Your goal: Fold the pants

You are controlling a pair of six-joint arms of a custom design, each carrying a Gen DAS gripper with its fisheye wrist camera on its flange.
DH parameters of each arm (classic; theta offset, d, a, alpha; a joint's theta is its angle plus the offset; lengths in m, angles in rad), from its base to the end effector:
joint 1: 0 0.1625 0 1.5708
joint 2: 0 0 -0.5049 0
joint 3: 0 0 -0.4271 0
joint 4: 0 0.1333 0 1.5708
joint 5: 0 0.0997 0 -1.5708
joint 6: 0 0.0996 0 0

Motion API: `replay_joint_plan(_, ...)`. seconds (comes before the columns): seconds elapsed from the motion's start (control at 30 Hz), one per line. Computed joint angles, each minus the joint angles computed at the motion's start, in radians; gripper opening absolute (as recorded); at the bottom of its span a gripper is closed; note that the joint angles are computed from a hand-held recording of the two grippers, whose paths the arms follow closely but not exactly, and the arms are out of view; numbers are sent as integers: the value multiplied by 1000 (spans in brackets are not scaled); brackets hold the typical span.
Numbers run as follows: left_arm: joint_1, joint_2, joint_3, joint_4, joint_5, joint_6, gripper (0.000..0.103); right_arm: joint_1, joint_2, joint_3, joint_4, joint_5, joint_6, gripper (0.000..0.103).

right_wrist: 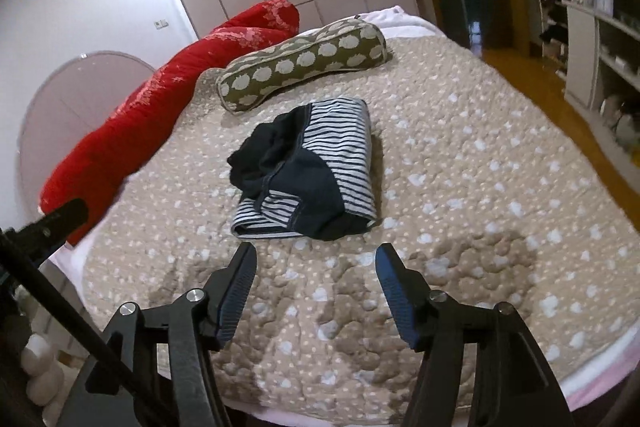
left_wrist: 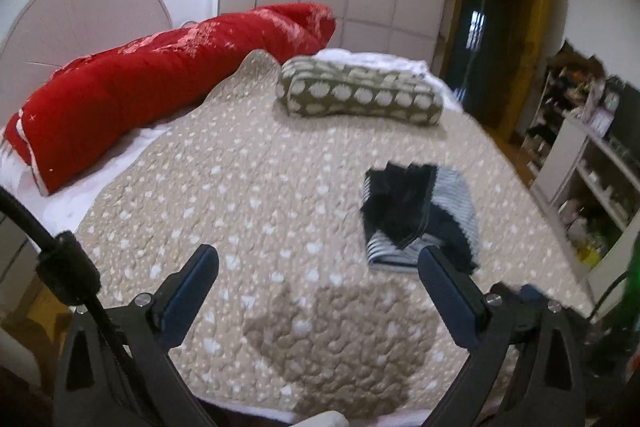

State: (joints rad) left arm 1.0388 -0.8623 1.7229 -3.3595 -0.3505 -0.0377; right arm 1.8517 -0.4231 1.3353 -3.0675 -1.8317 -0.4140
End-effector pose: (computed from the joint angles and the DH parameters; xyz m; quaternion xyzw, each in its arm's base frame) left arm -0.1566 -0.7133 0.2814 -0.0694 0.7734 -0.4960 0.3887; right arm 0.3413 -0.7946 0.0068 0.2881 -0.9055 0.2767 0.1433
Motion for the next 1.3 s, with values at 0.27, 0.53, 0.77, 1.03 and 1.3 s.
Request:
replay_joint_plan(0.27, 2, -13, 15, 78, -50, -57, 99, 15, -4, 9, -16, -44, -19, 69)
replay_joint_plan(0.53, 13, -30, 26, 112, -127, -116, 99, 19, -8, 12, -16, -72, -10, 71)
replay_joint_plan(0.77, 21, -33, 24, 160, -134, -161, 99, 27, -1, 10, -9, -83, -27, 74)
replay_joint_plan(1.03, 22, -33, 24, 184, -131, -180, 99, 27, 1, 6, 8, -93, -13, 75)
replay_joint_plan(1.3, 30, -35, 18, 222, -143, -197, 99, 28, 5, 1, 19, -101, -12, 75)
